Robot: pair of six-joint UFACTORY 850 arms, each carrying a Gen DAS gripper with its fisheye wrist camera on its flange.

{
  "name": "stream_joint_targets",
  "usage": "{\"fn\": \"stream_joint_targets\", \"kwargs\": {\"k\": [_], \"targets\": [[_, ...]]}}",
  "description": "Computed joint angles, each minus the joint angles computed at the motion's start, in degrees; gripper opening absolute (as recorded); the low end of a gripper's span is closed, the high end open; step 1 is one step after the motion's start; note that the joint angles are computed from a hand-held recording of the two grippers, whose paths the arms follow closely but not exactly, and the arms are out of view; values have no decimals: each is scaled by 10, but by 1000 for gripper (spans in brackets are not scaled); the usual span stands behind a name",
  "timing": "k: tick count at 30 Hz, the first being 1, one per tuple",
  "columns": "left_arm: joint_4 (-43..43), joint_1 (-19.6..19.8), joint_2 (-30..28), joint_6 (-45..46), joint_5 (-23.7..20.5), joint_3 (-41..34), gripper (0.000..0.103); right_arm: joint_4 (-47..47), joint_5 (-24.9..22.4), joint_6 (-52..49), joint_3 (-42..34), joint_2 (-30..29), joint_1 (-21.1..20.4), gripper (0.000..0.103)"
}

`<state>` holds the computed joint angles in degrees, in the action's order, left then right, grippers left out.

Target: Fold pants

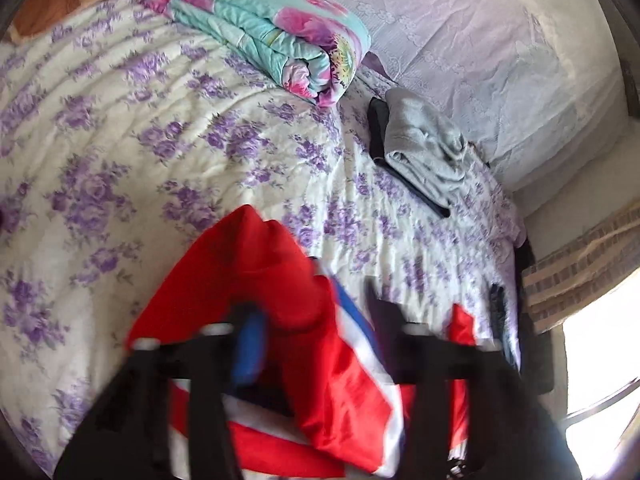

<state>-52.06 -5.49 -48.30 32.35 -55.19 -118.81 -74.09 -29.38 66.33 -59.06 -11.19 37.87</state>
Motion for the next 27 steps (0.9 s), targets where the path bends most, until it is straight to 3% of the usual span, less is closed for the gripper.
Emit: {"fn": "stream_joint_targets", "kwargs": {"k": [6,10,14,16,21,22,23,24,26,27], "targets": [[-70,29,65,110,13,110,20,-43,-4,62,20,24,6,4],[-75,48,80,149,10,148,20,-17,11,60,32,35,2,4],[-63,63,34,108,-45,140,20,19,18,45,32,17,-1,5],[-118,76,38,147,-57,167,21,8,27,67,35,16,-4,5],[-176,96,61,146,-74,216,25,-7,48,113,43,21,-12,5],[-178,96,78,155,-56,236,33,-19,49,131,45,22,-11,6],[-176,93,92,163,-29,254,55,-25,52,141,47,23,-12,6],[-159,86,115,172,22,275,65,-26,58,148,48,24,-14,7],[-103,63,141,181,122,296,70,5,82,129,49,31,-22,11],[-70,53,147,187,161,299,71,52,110,96,50,40,-31,21]]}}
